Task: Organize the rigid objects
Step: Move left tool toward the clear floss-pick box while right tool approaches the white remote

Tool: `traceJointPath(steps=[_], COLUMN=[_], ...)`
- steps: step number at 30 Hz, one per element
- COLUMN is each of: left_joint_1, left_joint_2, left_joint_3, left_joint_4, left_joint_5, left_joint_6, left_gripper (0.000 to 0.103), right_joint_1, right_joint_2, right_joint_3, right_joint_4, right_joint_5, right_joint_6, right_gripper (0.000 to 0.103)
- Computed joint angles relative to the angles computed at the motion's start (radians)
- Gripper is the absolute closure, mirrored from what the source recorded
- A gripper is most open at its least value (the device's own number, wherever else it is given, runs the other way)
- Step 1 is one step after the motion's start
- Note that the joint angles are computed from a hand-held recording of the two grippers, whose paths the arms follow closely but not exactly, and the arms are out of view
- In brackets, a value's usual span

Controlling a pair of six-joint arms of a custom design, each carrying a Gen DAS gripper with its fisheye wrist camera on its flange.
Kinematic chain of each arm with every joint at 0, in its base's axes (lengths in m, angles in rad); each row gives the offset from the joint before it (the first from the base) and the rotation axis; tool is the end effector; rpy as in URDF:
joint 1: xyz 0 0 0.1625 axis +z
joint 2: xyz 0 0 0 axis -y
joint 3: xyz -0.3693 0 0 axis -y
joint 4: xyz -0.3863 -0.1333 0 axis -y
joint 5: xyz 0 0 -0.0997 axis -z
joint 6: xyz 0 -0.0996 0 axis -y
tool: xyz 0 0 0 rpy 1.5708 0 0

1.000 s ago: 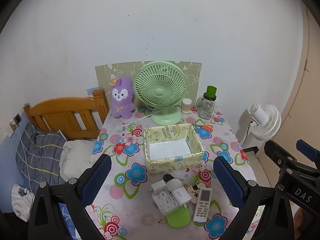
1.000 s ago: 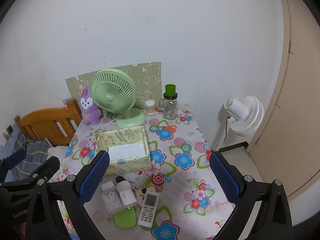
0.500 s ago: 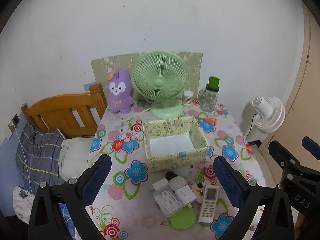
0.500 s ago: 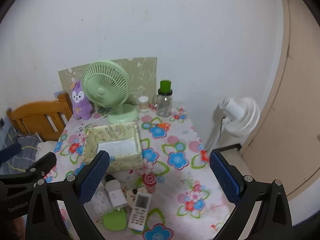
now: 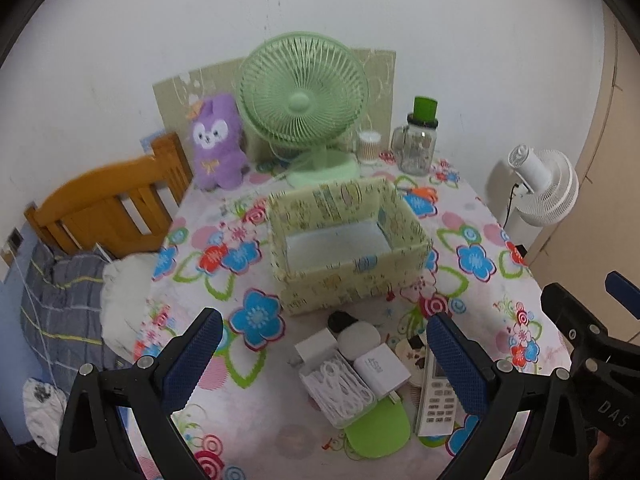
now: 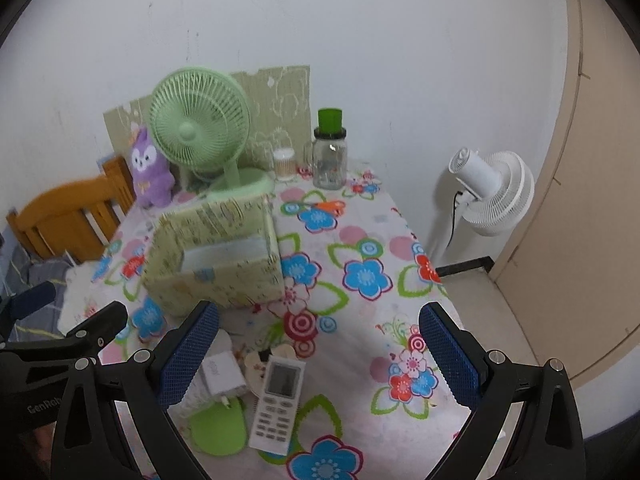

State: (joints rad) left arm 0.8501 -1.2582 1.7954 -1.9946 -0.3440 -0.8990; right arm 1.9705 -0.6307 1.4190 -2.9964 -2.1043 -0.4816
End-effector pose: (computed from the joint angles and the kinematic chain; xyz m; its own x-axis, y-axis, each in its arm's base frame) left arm -0.1862 -0.5561 0.2716 -0.6272 -0.3960 -0.6707 0.2648 0.7015 -0.6617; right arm 0.3492 -0.6143 0.0967 -0.6624 -0.3928 0.6379 -0.6991 0.6301 -0.3380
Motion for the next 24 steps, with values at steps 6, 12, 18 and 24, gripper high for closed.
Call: traceJointPath(steps=[6,12,18,24], left_joint_1=[0.036,0.07,0.115,0.158], left_joint_2=[0.02,0.033,0.047,0.066], left_joint_3=[0.038,0.054,0.068,0.073], left_joint_4=[-0.124,-0.166,-0.204,-0.214], left_joint_5=[-0.02,-0.046,-0.077,-0.123], left_joint_6=[0.078,0.103,0.109,0.083], left_gripper=[0.0,0.0,0.0,0.0], right_joint_1=[-0.02,-0.035,-0.051,-0.068], right_joint_2=[0.033,0.071,0.102,0.131], right_joint_3=[0.008,-0.006,-0.009,-0.003], right_joint_4=[-0.032,-0.034,-0.037,-0.033], right_joint_5=[-0.003,-0.019,-0.026,-0.031], right_joint_6=[-0.045,-0.046,-0.038,-0.041], right_gripper=[0.001,0.001,0.002,0.002])
